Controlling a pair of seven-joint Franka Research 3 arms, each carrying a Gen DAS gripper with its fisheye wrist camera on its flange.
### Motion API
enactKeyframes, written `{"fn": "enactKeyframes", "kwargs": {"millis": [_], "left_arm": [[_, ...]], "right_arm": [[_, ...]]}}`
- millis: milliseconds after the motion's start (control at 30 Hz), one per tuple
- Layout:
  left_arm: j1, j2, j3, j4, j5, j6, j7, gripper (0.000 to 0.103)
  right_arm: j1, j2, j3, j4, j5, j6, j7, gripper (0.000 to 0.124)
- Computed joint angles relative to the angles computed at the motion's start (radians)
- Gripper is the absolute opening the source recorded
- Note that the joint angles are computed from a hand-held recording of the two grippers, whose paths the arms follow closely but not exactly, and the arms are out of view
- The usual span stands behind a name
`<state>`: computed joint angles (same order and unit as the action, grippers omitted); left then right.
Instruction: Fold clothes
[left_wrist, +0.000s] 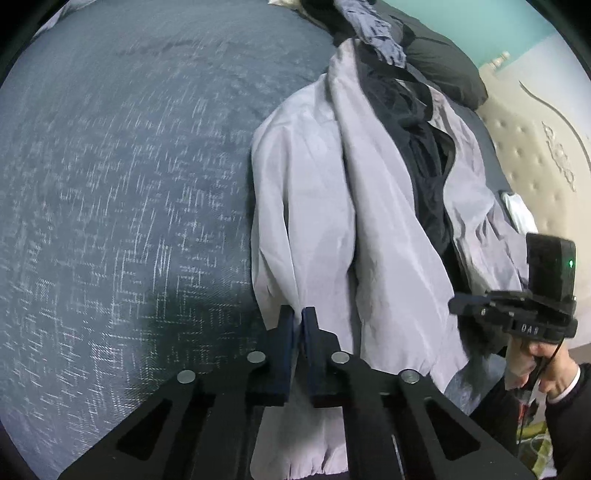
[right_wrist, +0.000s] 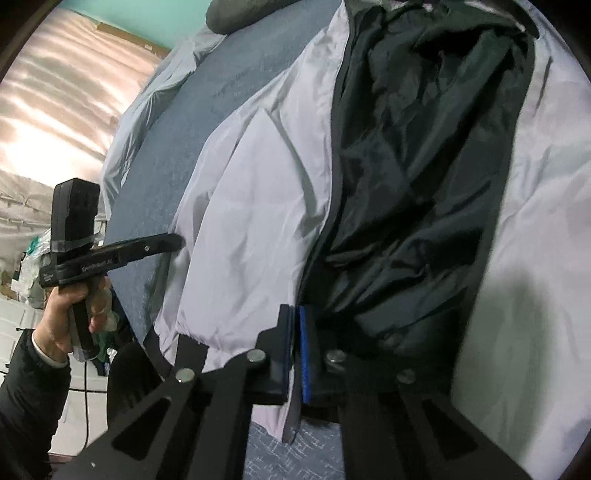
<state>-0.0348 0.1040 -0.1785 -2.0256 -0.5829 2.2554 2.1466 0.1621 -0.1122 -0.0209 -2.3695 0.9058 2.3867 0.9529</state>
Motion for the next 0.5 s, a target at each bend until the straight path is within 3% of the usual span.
{"fn": "enactKeyframes", "kwargs": {"millis": [200, 500], "left_arm": [[0.012, -0.027, 0.018, 0.042, 0.032, 0.000, 0.010, 0.003], [0.046, 0.006, 0.041, 0.194, 0.151, -0.013, -0.019, 0.003]], "right_arm": [[-0.019, -0.069, -0.024, -0.022, 0.003, 0.047, -0.009, 0.004], [-0.090, -0.154, -0.074, -0.012, -0.120, 0.099, 0.055, 0.003]]}}
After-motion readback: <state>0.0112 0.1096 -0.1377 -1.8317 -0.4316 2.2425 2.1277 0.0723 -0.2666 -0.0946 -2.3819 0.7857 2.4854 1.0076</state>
